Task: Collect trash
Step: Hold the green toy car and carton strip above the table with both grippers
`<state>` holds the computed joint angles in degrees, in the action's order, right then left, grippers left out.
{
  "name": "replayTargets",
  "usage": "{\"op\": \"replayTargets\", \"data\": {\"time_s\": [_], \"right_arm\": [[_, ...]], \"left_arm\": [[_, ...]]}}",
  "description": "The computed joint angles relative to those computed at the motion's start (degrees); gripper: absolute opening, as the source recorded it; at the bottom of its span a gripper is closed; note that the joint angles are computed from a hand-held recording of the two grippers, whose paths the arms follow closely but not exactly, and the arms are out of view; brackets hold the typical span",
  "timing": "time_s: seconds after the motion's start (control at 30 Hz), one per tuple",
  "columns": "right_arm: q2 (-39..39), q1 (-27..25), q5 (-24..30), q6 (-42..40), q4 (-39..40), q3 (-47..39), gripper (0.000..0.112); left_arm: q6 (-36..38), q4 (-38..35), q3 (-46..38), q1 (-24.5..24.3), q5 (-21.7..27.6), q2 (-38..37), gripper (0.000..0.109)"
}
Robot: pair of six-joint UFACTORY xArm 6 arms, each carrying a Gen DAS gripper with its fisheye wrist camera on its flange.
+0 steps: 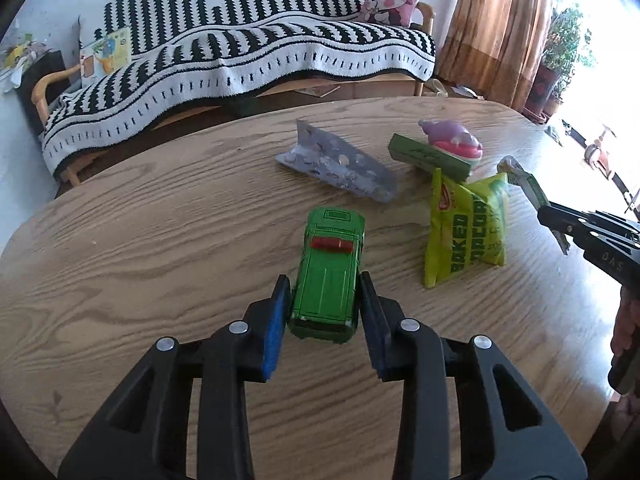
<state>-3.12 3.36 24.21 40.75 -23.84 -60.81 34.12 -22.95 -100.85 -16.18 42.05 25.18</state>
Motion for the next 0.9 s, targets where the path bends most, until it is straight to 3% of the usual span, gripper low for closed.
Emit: {"op": "replayTargets", "data": {"time_s": [0.3, 0.9], "right_arm": [[-1.47, 1.04, 1.23, 0.35, 1.92, 0.54, 0.009], [-0.52, 1.46, 2.32, -0.18, 2.28, -0.60, 0.009]], "left_arm": [[0.90, -1.47, 5.41, 0.53, -0.77, -5.05, 0.034], [0.28, -0.55, 3.76, 0.66, 0.11, -3.88, 0.034]]}}
